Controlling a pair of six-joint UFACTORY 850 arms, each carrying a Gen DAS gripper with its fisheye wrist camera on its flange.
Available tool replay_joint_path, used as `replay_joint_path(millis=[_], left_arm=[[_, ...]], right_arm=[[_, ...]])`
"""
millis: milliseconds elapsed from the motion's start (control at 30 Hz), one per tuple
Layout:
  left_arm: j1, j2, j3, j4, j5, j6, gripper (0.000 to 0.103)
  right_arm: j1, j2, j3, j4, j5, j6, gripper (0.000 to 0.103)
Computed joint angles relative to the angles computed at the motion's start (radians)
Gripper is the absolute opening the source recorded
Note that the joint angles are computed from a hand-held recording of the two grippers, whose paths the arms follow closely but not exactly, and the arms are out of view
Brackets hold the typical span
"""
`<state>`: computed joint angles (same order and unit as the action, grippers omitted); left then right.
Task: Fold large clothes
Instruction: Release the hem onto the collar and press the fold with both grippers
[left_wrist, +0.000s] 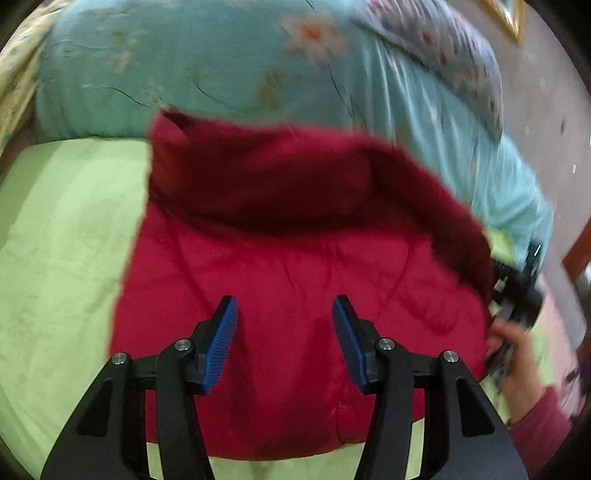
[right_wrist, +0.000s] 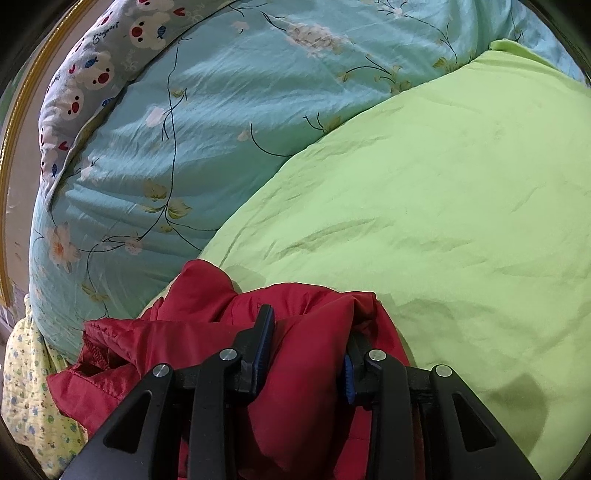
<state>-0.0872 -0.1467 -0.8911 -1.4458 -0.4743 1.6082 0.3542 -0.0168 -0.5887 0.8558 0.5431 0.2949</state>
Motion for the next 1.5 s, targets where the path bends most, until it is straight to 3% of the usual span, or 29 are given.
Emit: replay_joint_path(millis=[100, 167, 233, 367, 433, 467, 600, 700, 800, 900, 1000, 1167, 1267, 1500], left_arm=[[-0.064, -0.02, 0.006, -0.106, 0.139, 0.107, 0.055], [-0.079, -0.039, -0.011, -0.097, 0.174, 0.081, 0.058], [-0.095, -0.054, -0.026, -0.118, 0.216, 0.087, 0.06], [-0.133, -0.074, -0.047, -0.203, 0.285, 0.15, 0.064], [-0.146, -0.082, -0.052, -0.271, 0.309, 0.212, 0.065], [-0.152, -0.084, -0.052, -0.311, 0.318, 0.249, 0.065], [-0.154, -0.096, -0.067, -0.267, 0.334, 0.207, 0.067], [-0.148, -0.11, -0.086, -0.182, 0.333, 0.129, 0.068], [-0.126, -0.104, -0.087, -0.104, 0.303, 0.053, 0.069], [-0.099, -0.09, -0.078, -0.169, 0.253, 0.117, 0.068], [-0.093, -0.119, -0.101, -0.157, 0.288, 0.099, 0.069], [-0.083, -0.197, -0.187, 0.137, 0.264, -0.219, 0.072], [-0.086, -0.233, -0.227, 0.238, 0.268, -0.33, 0.076], [-0.082, -0.255, -0.258, 0.319, 0.261, -0.415, 0.079]], right_arm=[[0.0, 0.017, 0.001, 0.009, -0.013, -0.019, 0.035], [0.006, 0.04, 0.004, 0.04, -0.029, -0.059, 0.039], [0.039, 0.088, 0.012, 0.168, -0.018, -0.186, 0.05], [0.208, 0.199, 0.049, 0.353, 0.193, -0.427, 0.07], [0.286, 0.207, 0.033, 0.403, 0.257, -0.568, 0.08], [0.302, 0.197, 0.015, 0.408, 0.24, -0.635, 0.081], [0.273, 0.074, -0.11, 0.493, 0.033, -0.956, 0.08], [0.233, -0.036, -0.202, 0.679, -0.034, -1.207, 0.08], [0.169, -0.112, -0.251, 0.808, -0.111, -1.333, 0.081], [0.126, -0.131, -0.254, 0.766, -0.148, -1.272, 0.085], [0.109, -0.148, -0.267, 0.792, -0.147, -1.294, 0.089], [0.077, -0.165, -0.281, 0.787, -0.199, -1.288, 0.091], [0.07, -0.17, -0.28, 0.765, -0.208, -1.263, 0.092], [0.066, -0.187, -0.282, 0.694, -0.207, -1.186, 0.095]])
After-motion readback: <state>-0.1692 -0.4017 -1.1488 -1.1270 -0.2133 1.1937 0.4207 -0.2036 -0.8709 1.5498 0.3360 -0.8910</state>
